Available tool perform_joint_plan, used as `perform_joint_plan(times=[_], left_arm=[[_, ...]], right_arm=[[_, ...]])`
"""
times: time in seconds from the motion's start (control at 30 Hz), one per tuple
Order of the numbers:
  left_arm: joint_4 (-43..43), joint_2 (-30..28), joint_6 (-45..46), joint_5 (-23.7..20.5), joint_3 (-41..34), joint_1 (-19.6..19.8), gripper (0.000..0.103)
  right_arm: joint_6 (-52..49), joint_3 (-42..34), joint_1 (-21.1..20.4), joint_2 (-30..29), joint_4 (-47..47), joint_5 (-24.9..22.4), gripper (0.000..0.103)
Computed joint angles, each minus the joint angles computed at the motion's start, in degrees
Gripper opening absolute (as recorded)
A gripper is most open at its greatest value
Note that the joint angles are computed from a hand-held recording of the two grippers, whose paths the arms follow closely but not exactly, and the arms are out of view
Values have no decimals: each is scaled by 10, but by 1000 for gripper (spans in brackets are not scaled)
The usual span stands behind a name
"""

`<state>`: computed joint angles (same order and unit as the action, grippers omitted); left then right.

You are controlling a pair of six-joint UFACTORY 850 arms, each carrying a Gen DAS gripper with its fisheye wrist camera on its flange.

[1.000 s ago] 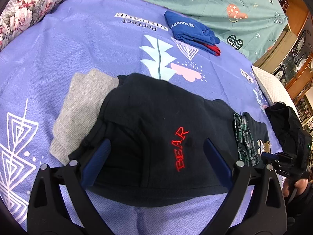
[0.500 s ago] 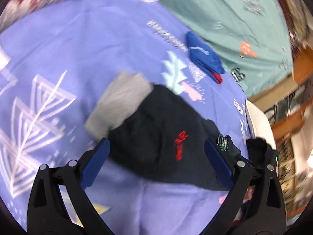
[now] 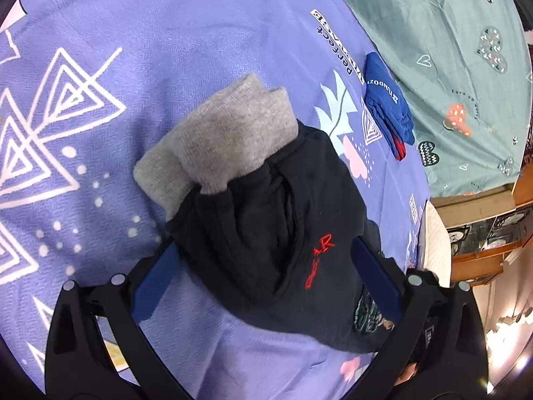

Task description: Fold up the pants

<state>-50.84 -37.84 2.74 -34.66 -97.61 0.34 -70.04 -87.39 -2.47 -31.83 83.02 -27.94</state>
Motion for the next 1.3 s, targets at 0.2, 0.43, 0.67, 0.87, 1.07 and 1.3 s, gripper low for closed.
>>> perform_joint_plan(times=[0.2, 0.43, 0.67, 0.87, 1.07, 1.3], left_arm=[[-148, -7, 76, -18, 10, 8, 99], [-177, 11, 68, 20, 51, 10, 67], [-83, -15, 58, 68, -11, -20, 23], [72, 40, 121, 158, 4, -93, 21], [208, 31, 180, 105, -29, -178, 25], [306, 11, 171, 61, -38, -207, 64]], right_arm=[[-24, 5, -5, 1, 30, -5, 69], [-34, 7, -6, 1, 41, -9, 69], [-55, 14, -3, 7, 53, 1, 69], [-47, 14, -5, 6, 56, 6, 69], [-53, 15, -9, 6, 72, 2, 69], [106, -52, -27, -42, -59, -190, 91]])
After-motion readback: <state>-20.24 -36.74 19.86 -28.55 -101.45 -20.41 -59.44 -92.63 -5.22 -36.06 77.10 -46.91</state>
